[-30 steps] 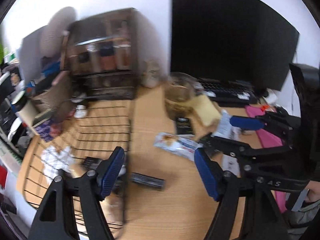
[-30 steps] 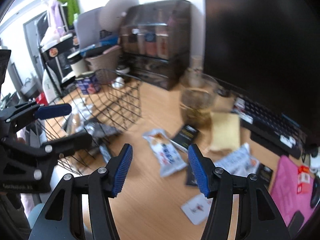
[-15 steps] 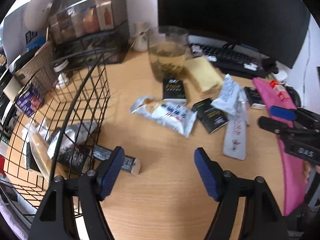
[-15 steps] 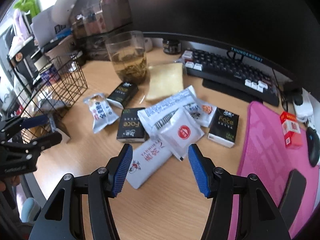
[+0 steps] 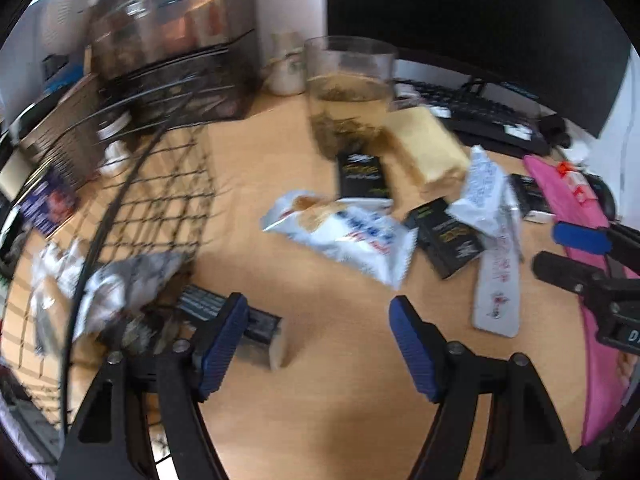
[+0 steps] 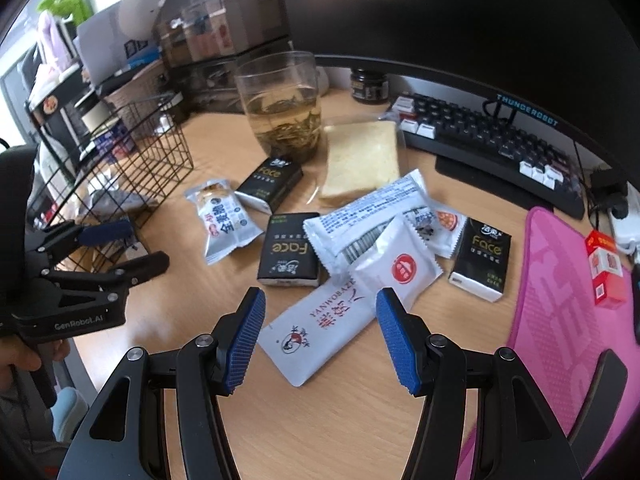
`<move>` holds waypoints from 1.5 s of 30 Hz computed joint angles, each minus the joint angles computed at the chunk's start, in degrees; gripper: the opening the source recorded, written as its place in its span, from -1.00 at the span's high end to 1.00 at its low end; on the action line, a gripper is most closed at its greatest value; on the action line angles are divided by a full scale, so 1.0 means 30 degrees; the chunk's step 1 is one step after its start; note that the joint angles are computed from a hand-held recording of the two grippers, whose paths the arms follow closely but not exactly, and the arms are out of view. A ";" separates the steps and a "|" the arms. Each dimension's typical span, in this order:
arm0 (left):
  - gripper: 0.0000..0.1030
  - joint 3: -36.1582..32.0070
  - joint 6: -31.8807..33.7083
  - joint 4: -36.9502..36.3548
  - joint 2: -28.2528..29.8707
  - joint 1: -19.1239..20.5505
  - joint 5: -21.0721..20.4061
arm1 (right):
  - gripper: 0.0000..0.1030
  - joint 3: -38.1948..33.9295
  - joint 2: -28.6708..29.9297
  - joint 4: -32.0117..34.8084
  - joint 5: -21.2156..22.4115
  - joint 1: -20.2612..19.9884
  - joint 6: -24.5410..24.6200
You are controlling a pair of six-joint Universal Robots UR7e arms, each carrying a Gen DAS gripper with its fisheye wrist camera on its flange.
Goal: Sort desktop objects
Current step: 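Move both grippers back over the desk toward the remaining snacks, then grasp a black Face tissue pack with the left gripper while the right gripper grasps a white sachet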
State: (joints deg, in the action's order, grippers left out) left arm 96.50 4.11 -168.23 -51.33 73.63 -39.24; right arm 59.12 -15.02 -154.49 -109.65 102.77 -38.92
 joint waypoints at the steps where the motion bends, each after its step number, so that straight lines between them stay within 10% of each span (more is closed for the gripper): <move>1: -0.48 -0.0222 0.0037 0.0517 0.0049 0.0069 -0.0901 | -0.12 -0.0040 -0.0001 -0.0009 -0.0025 -0.0013 0.0047; 4: -0.48 -0.0624 0.0075 0.1793 0.0135 0.0090 -0.2974 | -0.12 -0.0017 -0.0104 -0.0139 -0.0130 -0.0064 0.0159; 24: -0.55 -0.0874 -0.1835 0.1634 0.0592 0.0832 0.0430 | -0.12 -0.0694 0.0358 0.0611 -0.0058 -0.0098 0.0029; 32: -0.57 -0.0982 0.0312 0.1844 0.0855 0.0437 -0.2882 | -0.12 -0.0874 0.0332 0.0653 -0.0261 -0.0212 0.0220; 38: -0.57 -0.1088 -0.1855 0.1903 0.0751 0.0358 -0.0193 | -0.12 -0.1068 0.0402 0.0833 -0.0264 -0.0264 0.0259; 45: -0.58 -0.1837 -0.3136 0.2893 0.0986 0.0903 -0.0745 | -0.12 -0.1367 0.0715 0.1233 -0.0193 -0.0220 0.0039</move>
State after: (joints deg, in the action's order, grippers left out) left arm 90.99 -5.29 -159.55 -48.37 76.34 -41.47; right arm 55.02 -12.88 -150.80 -110.23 102.11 -38.80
